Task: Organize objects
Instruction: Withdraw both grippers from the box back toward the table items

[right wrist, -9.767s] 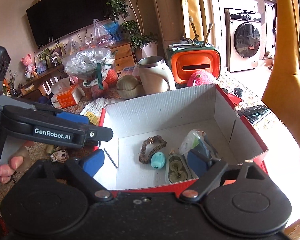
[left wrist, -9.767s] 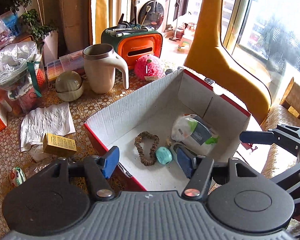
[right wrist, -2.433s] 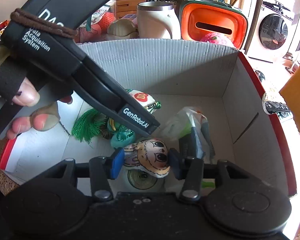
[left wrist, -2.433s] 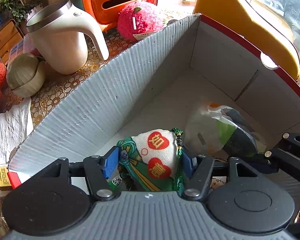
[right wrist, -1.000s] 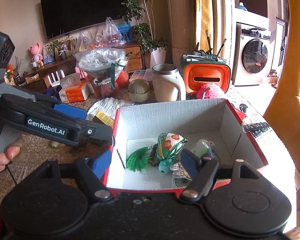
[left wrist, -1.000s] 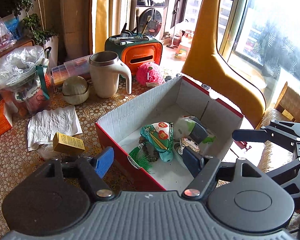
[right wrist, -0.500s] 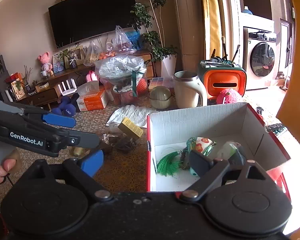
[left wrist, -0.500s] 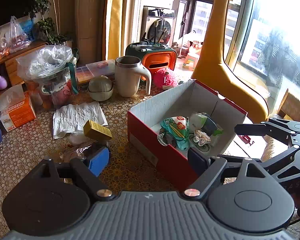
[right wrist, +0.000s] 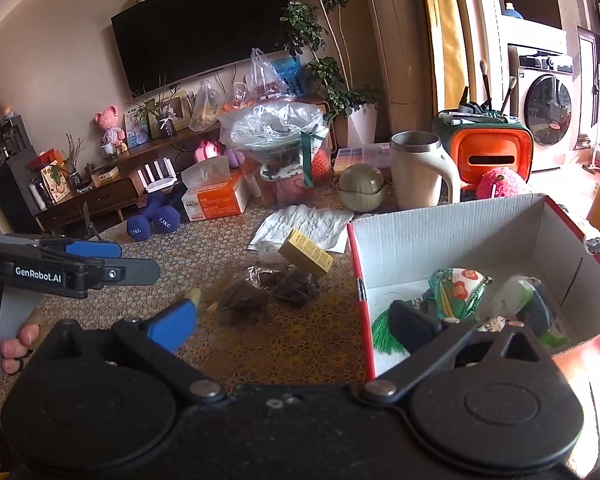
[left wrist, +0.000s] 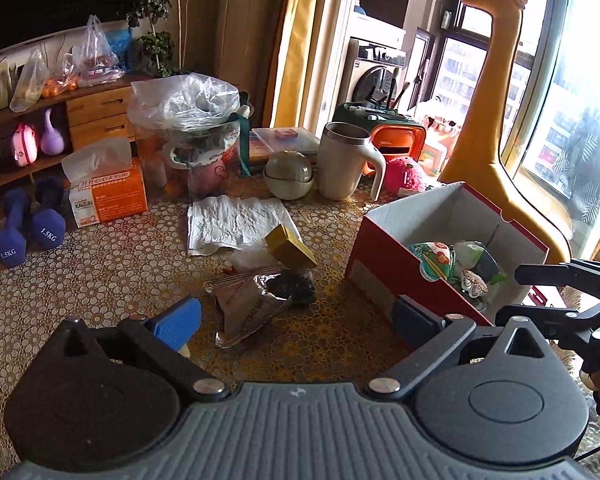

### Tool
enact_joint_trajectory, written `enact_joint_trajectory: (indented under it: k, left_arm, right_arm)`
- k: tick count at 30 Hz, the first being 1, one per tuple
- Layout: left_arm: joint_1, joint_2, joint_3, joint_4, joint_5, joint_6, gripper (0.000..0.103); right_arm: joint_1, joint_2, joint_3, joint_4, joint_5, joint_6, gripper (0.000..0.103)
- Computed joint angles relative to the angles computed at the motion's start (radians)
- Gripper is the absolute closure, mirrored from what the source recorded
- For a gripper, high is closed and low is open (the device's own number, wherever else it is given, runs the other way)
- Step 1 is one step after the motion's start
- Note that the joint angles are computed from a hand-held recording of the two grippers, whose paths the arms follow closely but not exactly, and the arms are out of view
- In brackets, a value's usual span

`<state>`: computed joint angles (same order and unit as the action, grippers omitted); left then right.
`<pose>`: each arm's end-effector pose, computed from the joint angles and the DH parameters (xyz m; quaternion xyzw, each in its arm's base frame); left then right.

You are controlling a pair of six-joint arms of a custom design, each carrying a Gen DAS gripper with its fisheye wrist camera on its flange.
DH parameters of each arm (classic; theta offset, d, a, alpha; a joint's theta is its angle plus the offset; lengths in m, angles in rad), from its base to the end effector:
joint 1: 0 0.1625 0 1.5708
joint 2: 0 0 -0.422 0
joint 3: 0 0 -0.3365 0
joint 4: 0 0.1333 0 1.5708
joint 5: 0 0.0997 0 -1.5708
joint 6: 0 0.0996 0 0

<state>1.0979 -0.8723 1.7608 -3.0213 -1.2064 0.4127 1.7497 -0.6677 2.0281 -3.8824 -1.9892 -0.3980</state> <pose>-0.1310 -0.6266 0.1989 0.3594 0.8753 -0.2778 0.1658 0.1863 -0.5086 0.1230 0.1562 -0.8608 0.4250 0.2325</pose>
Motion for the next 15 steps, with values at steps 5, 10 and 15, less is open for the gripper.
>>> enact_joint_trajectory:
  k: [5, 10, 15]
  left_arm:
    - [0.043, 0.014, 0.015, -0.086, 0.018, 0.043, 0.000]
    - [0.076, 0.056, -0.007, -0.136, 0.059, 0.079, 0.000]
    - [0.110, 0.096, -0.049, -0.136, 0.075, 0.091, 0.000]
  right_arm:
    - [0.002, 0.041, -0.047, 0.036, 0.004, 0.000, 0.001]
    - [0.004, 0.078, -0.105, 0.077, 0.018, 0.011, 0.001]
    - [0.002, 0.124, -0.178, 0.130, 0.020, -0.001, 0.001]
